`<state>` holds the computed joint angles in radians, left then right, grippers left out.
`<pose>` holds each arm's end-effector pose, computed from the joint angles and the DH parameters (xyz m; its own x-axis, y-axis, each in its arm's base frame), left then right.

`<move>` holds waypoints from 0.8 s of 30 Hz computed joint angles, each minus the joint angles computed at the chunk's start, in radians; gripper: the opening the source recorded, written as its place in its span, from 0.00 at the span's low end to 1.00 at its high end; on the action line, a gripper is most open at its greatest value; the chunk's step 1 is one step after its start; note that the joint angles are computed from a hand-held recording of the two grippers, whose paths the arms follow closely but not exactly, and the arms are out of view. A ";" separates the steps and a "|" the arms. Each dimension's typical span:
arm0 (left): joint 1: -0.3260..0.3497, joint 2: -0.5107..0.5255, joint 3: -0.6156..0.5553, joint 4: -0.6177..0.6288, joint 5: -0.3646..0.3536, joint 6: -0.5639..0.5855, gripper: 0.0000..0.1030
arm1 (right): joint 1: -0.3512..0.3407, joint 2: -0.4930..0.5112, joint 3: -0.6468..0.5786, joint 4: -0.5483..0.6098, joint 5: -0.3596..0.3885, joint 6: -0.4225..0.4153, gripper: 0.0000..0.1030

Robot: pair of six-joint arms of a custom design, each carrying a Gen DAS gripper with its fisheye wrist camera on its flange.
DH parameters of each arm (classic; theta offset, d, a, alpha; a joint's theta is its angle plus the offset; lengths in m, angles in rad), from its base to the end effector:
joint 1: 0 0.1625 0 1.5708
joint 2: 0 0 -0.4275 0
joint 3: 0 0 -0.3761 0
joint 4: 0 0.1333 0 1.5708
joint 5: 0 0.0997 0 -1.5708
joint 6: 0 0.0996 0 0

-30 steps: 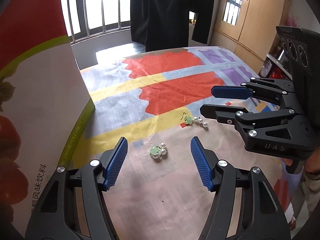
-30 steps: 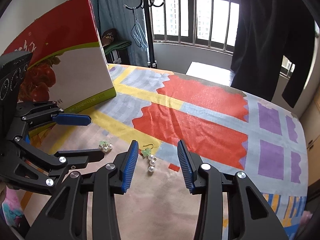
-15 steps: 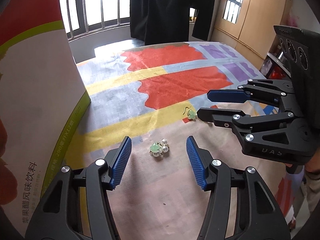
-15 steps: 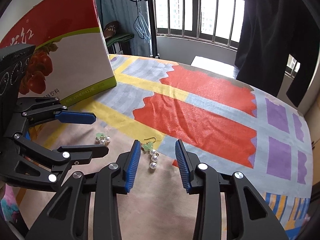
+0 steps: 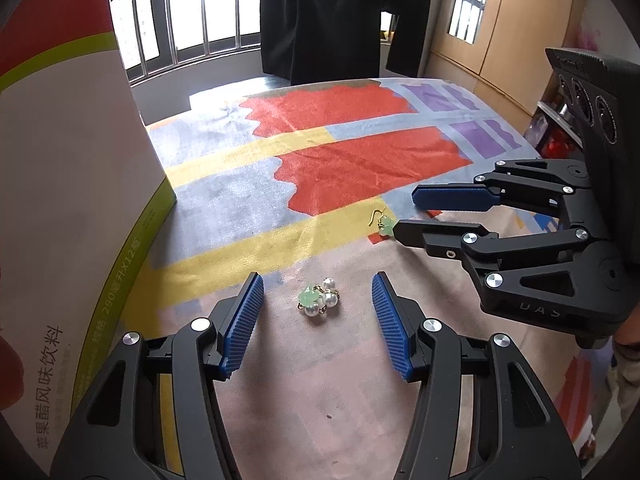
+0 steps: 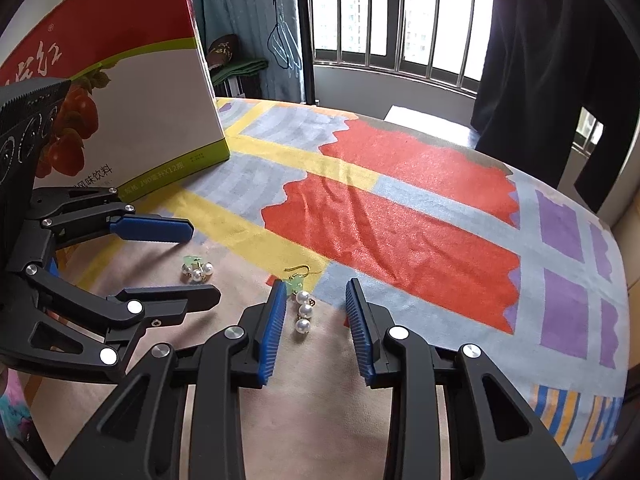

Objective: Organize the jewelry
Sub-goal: 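Close the left tool on one earring while the right tool grasps the other earring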

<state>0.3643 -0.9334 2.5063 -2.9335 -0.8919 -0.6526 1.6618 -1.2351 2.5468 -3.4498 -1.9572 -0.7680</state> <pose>-0.2432 -0.3023 0.0333 -0.6780 0.4033 -0.6146 0.6320 0.7468 -0.2071 0.1291 -0.3606 0.1784 -0.6235 -0.4989 0.6019 -0.7087 0.6857 -0.1657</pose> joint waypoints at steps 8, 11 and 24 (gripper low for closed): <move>-0.036 0.035 0.010 0.003 0.059 -0.006 0.44 | 0.007 0.018 0.019 -0.062 -0.010 -0.033 0.24; -0.040 0.039 0.013 -0.009 0.059 0.001 0.40 | 0.006 0.013 0.022 -0.052 -0.001 -0.038 0.17; -0.032 0.011 0.040 -0.039 0.041 0.007 0.15 | -0.043 -0.054 0.014 0.060 0.090 0.040 0.08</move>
